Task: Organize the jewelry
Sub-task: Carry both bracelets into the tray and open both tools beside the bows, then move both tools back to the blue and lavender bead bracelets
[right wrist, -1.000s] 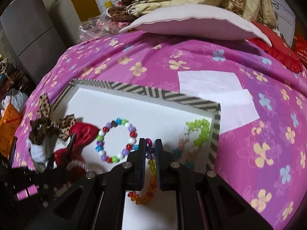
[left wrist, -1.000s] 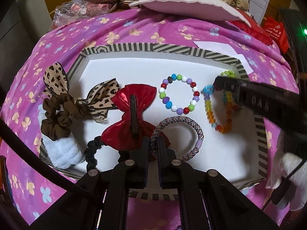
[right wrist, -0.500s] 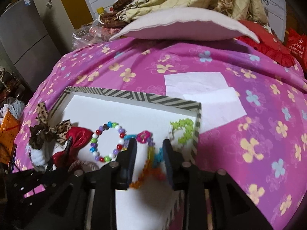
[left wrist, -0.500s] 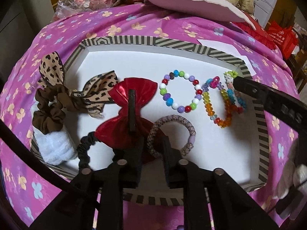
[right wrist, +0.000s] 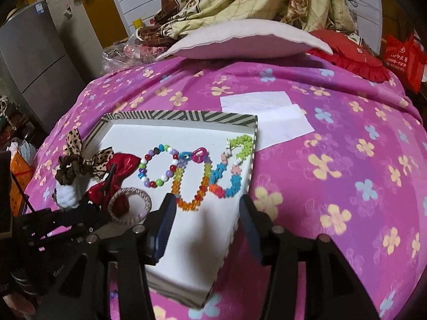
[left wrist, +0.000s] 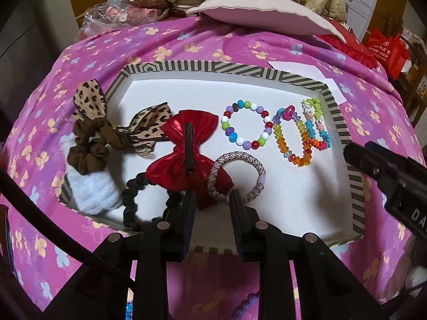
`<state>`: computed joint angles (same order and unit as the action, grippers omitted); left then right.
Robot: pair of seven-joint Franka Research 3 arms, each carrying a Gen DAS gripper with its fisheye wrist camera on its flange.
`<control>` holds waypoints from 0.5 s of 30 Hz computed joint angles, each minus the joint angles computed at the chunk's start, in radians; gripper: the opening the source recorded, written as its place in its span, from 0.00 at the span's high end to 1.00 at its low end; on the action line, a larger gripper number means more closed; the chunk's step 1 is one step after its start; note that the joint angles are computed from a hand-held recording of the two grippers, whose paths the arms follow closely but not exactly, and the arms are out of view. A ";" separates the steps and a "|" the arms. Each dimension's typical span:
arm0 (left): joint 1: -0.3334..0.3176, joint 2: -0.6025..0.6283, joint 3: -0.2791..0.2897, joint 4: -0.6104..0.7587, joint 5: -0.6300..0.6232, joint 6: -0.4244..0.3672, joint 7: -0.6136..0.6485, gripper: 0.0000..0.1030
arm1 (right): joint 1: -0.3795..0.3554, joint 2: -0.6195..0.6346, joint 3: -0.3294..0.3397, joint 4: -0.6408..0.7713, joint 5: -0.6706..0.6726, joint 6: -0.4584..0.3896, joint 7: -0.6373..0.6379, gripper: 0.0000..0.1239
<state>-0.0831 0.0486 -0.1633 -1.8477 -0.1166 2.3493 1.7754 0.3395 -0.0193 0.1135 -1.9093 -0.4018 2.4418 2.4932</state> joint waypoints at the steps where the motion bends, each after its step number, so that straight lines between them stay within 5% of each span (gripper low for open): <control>1: 0.002 -0.006 0.001 -0.004 -0.004 0.001 0.004 0.63 | 0.003 -0.006 0.003 -0.004 -0.008 -0.004 0.009 0.56; 15: 0.002 -0.146 0.040 -0.140 -0.046 0.067 0.058 0.63 | 0.041 -0.055 0.053 -0.031 -0.069 -0.059 0.100 0.53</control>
